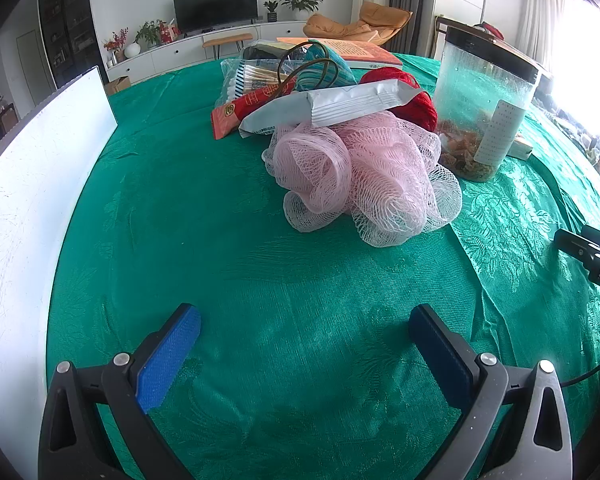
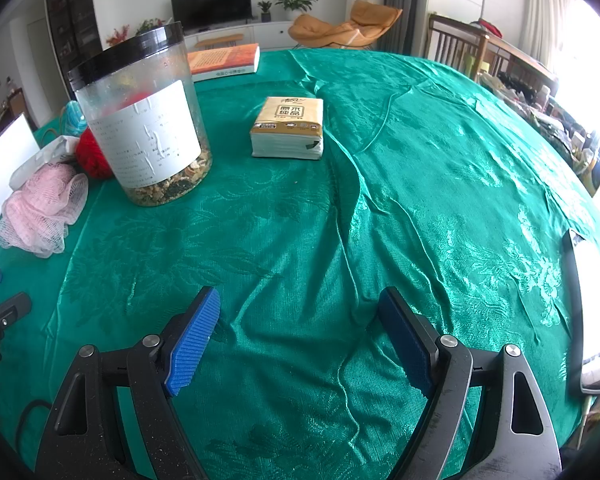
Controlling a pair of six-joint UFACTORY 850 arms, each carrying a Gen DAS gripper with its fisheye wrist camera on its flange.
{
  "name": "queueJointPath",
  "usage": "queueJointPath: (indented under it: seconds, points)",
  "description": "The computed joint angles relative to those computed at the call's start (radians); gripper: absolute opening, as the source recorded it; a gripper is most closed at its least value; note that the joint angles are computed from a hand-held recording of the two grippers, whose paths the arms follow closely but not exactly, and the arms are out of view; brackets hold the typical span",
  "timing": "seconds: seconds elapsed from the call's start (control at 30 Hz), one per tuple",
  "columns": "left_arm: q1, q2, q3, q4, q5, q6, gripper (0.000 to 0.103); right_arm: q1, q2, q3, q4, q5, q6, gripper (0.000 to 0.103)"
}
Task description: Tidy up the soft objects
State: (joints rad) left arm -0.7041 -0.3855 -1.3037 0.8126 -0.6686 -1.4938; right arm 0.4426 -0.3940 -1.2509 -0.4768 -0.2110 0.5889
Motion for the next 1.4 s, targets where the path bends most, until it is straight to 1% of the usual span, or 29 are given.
queueJointPath:
  seconds: [0.87, 0.9, 0.97, 1.0, 1.03, 1.1, 1.13, 1.2, 1.23, 1.27, 1.3, 1.33, 1.4]
  points:
    - [0.001, 0.003, 0.003, -0.005, 0.007, 0.002, 0.103, -0.001, -0.001, 0.0, 0.001, 0.001, -0.001, 0.084]
    - [0.004, 0.014, 0.015, -0.004, 0.037, -0.004, 0.103, 0.0, -0.001, -0.001, -0.001, 0.0, 0.002, 0.084]
    - [0.018, 0.054, 0.062, 0.04, 0.179, -0.072, 0.103, 0.0, -0.001, -0.001, -0.001, 0.001, 0.001, 0.084]
    - [0.024, 0.064, 0.071, 0.078, 0.227, -0.124, 0.103, -0.001, -0.001, -0.001, 0.003, 0.001, -0.003, 0.084]
    - [0.028, 0.062, 0.062, 0.108, 0.241, -0.161, 0.103, -0.001, -0.001, -0.001, 0.004, 0.001, -0.004, 0.084]
    - [0.035, 0.034, 0.008, 0.112, 0.232, -0.145, 0.103, -0.001, -0.001, -0.001, 0.005, 0.002, -0.005, 0.084]
    - [0.038, 0.008, -0.037, 0.097, 0.209, -0.105, 0.103, -0.001, -0.001, -0.001, 0.006, 0.002, -0.006, 0.084]
    - [0.041, -0.068, -0.149, 0.051, 0.114, -0.005, 0.103, 0.0, -0.002, -0.002, 0.003, 0.001, -0.002, 0.084]
    - [0.047, -0.118, -0.219, -0.003, 0.052, 0.066, 0.103, -0.001, -0.002, -0.002, 0.008, 0.002, -0.009, 0.084]
    - [0.055, -0.15, -0.261, -0.053, 0.019, 0.114, 0.102, 0.0, -0.002, -0.002, 0.005, 0.001, -0.004, 0.084]
    - [0.065, -0.159, -0.267, -0.086, 0.029, 0.131, 0.086, 0.0, -0.002, -0.002, 0.005, 0.001, -0.004, 0.084]
    - [0.075, -0.144, -0.242, -0.104, 0.058, 0.123, 0.062, -0.001, -0.002, -0.002, 0.009, 0.002, -0.009, 0.084]
    - [0.081, -0.09, -0.165, -0.115, 0.125, 0.098, 0.053, -0.001, -0.002, -0.002, 0.01, 0.002, -0.01, 0.084]
